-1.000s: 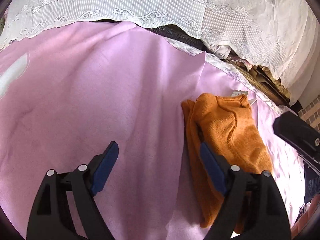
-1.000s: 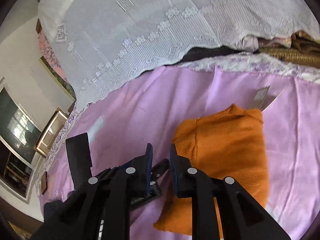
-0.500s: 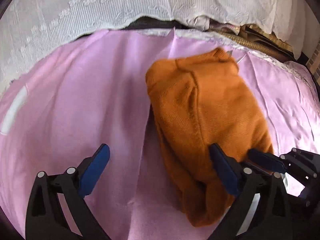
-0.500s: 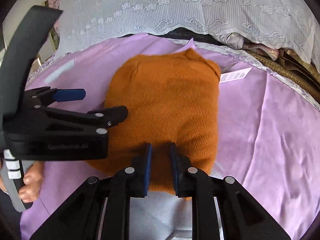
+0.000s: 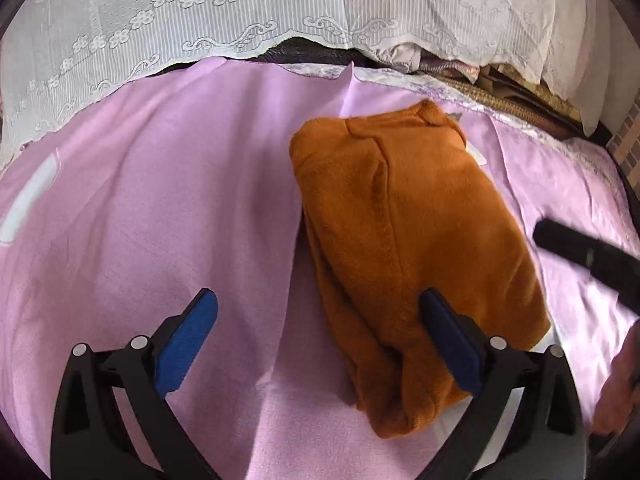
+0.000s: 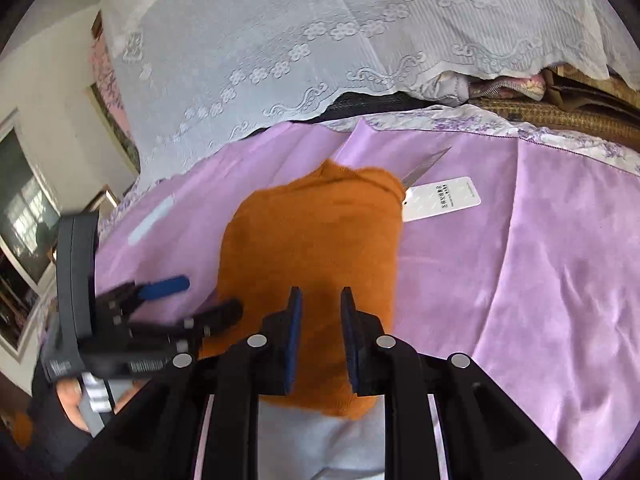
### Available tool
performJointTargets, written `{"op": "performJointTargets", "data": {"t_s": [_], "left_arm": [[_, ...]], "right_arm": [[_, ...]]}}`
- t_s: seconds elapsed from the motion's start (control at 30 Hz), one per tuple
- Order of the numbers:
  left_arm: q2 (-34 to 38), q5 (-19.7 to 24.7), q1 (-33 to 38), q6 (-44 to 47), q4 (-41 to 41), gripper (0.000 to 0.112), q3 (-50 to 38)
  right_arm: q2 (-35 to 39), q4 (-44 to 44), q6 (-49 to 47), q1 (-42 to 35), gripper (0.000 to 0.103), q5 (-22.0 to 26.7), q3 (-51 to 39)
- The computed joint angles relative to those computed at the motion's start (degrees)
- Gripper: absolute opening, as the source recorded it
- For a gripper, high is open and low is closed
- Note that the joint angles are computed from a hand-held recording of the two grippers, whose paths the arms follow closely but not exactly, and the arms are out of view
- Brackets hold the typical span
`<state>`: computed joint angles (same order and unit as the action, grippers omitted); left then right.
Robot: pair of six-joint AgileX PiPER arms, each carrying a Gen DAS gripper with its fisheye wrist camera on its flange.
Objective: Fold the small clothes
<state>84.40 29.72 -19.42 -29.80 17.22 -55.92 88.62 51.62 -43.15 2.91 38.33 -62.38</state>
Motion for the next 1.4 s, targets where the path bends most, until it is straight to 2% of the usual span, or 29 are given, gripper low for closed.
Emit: {"op": "performJointTargets", "data": {"t_s": [0.07,0.1,0.17,0.23,0.3,0.37,0.43,0.6,0.7,0.77,0.93,1.0,1.03,1.1,1.17,1.23,1.3,1.4], "left_arm": [[1.29,-0.30,-1.02,-2.41,2.86,0.099,0.24],[1.32,-0.68,-0.74,-1.85,2.29,0.099,0.43],[1.52,-0.90,0.10,0.79,-0.09,0.099,0.33],[2.03,-1.26,0.27,1.99,-1.06,0.099,0.41],[2.18,-1.55,-0.49,-0.09,1.33,0.099,0.65],[2.28,-1.41,-1.39,-2.55,4.19,0.099,0.66],[2.36,-1.66,-1.35,-2.29,3.96,0.099,0.65],[2.37,-3.00,1.15,5.38,-4.72,0.099,0.50],[1.58,-4.15,2.45,8.68,-9.07,0.099,1.14],[1.71,-4.20,3.13,11.11,-11.84,0.099,1.09],[2.50,-3.88,4.58,16.64,-17.96,0.099,0.61],[2.55,-3.72,4.63,16.92,-18.27,0.099,0.52],[2.46,-3.51,4.82,17.39,-18.74,0.099,0.41],[1.36,-3.84,5.84,19.64,-21.71,0.099,0.80],[0.11,-4.67,6.91,22.12,-25.32,0.099,1.54],[0.46,-3.96,6.70,20.92,-24.62,0.099,1.38],[1.28,-3.19,6.04,19.08,-23.22,0.099,1.06],[1.92,-2.74,4.86,15.48,-19.43,0.099,0.67]], "right_arm": [[6.92,-0.80,4.31,-0.44,0.018,4.07,-7.59],[10.14,-1.37,6.53,-0.04,0.013,5.21,-11.23],[14.72,-4.51,11.24,1.89,0.011,3.95,-17.17],[21.37,-10.63,20.50,3.24,0.006,4.70,-26.43],[28.27,-17.50,30.66,3.57,0.002,6.39,-35.99],[31.32,-19.88,35.11,3.11,0.004,7.17,-40.30],[29.55,-16.56,32.13,1.87,0.005,5.63,-38.01],[18.89,-11.37,21.01,-0.43,0.008,2.34,-26.11],[15.01,-7.23,13.95,-0.51,0.008,3.86,-21.04],[15.32,-11.41,15.80,1.72,0.008,4.09,-20.77],[22.23,-27.70,33.04,5.01,0.012,0.71,-26.80],[21.44,-28.48,35.20,5.00,0.012,-1.50,-26.02],[19.50,-26.50,33.22,5.27,0.012,-3.29,-24.01],[15.62,-18.95,23.23,6.14,0.012,-4.42,-20.45],[14.04,-15.96,16.73,8.36,0.013,-2.27,-20.27],[15.44,-15.68,14.26,10.57,0.014,3.73,-23.63],[18.52,-17.94,15.08,13.10,0.014,8.85,-28.21],[24.10,-27.44,23.19,16.94,0.014,10.72,-34.53]]}}
